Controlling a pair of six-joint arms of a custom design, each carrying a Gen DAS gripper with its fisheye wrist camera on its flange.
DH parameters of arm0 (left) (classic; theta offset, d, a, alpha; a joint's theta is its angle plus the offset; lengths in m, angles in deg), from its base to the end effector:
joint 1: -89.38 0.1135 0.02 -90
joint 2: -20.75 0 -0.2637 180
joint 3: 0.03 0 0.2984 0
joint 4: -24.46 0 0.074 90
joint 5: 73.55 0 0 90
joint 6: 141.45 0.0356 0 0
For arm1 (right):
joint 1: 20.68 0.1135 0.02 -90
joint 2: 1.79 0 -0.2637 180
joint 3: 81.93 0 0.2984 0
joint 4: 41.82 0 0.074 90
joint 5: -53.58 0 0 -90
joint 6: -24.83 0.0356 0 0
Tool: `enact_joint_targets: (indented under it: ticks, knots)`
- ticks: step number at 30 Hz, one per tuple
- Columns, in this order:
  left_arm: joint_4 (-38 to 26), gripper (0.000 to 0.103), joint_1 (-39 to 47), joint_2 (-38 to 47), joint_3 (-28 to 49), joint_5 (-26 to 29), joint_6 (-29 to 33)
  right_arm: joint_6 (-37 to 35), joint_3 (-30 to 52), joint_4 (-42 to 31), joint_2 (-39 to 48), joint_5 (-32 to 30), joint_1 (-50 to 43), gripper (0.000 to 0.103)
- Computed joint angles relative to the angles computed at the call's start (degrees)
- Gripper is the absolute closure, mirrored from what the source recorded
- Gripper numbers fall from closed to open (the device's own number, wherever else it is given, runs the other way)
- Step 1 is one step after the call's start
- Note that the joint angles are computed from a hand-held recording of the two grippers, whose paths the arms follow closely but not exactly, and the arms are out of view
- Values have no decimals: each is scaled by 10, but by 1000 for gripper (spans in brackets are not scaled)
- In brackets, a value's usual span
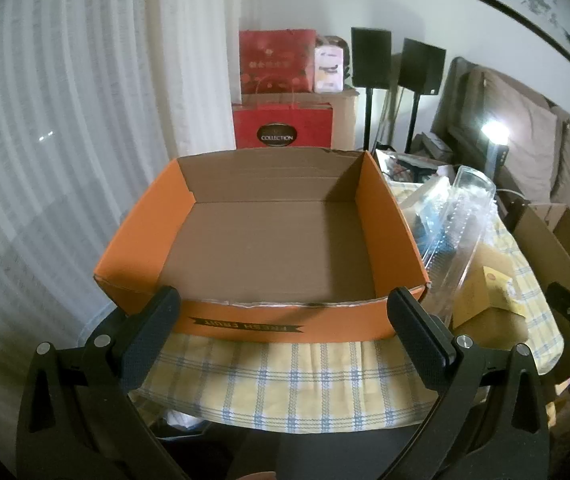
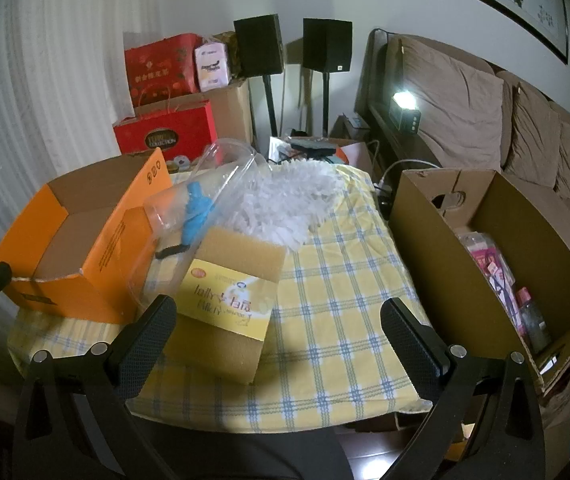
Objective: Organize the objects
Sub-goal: 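Move the left tool toward the clear plastic tube on the table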
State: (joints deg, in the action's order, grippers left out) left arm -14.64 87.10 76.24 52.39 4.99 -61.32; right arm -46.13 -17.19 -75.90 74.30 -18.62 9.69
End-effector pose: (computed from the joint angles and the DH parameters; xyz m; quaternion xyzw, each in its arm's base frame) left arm 0.2494 -0.0028 0.2417 -0.1006 0.9049 0.0481 0.4107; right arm 0.2858 0.1549 0.2339 -0.0319 0.9155 0.0265 0.4002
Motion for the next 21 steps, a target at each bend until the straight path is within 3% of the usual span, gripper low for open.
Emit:
enact_joint_targets:
  ticks: [21]
  knots:
    - [-2, 0, -4, -2, -6, 8, 3, -4, 14, 0, 6, -1, 0, 0]
